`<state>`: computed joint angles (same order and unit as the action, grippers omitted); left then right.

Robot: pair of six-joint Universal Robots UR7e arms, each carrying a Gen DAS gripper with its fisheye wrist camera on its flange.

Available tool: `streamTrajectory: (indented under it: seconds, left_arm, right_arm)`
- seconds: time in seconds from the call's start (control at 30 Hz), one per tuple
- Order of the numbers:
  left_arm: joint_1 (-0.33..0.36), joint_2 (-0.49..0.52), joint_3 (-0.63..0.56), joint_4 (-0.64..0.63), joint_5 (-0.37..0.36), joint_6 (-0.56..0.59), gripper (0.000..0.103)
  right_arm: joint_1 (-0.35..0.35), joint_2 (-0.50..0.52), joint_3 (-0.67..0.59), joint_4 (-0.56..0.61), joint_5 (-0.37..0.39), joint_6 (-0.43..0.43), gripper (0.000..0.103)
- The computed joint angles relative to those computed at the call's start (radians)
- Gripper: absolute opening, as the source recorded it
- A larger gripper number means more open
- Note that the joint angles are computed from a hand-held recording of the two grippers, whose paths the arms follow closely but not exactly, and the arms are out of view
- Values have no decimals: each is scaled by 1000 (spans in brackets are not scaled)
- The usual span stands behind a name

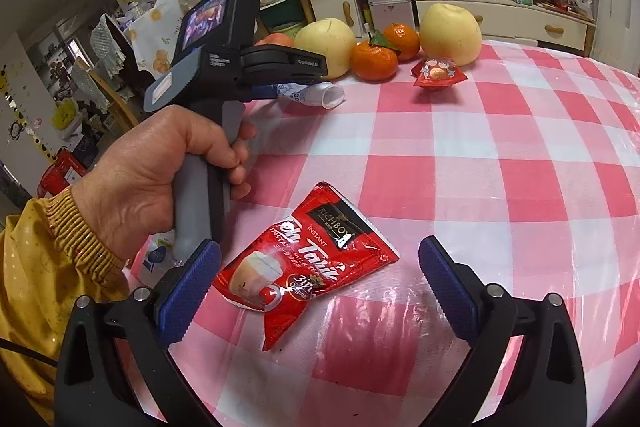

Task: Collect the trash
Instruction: 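Grasp the white drink bottle with the left tool while the right approaches the red tea packet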

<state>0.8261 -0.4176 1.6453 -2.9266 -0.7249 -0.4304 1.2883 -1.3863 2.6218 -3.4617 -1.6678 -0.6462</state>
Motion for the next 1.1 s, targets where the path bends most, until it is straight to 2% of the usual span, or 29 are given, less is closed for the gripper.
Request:
streamTrajectory:
  seconds: [0.07, 0.1, 0.37, 0.57, 0.87, 1.03, 1.1]
  left_arm:
    - [-9, -3, 15, -21, -11, 22, 43]
    - [-14, -10, 29, -35, -24, 28, 42]
    - [-55, -52, 148, -107, -53, 16, 41]
    - [-87, -106, 257, -183, -49, -5, 40]
    - [-142, -207, 406, -262, -20, -17, 40]
    - [-175, -258, 485, -291, -17, -49, 40]
    - [-191, -279, 520, -298, -14, -64, 40]
  right_arm:
    - [-6, -1, -2, 12, 2, 5, 98]
    - [-9, -2, -4, 21, 2, 7, 98]
    - [-9, 19, -10, 61, 0, -5, 98]
    - [-12, 34, -14, 87, 9, -1, 98]
    - [17, 127, -16, -45, -14, -29, 98]
    - [66, 201, -21, -149, -108, -65, 97]
    - [77, 225, -17, -192, -136, -88, 92]
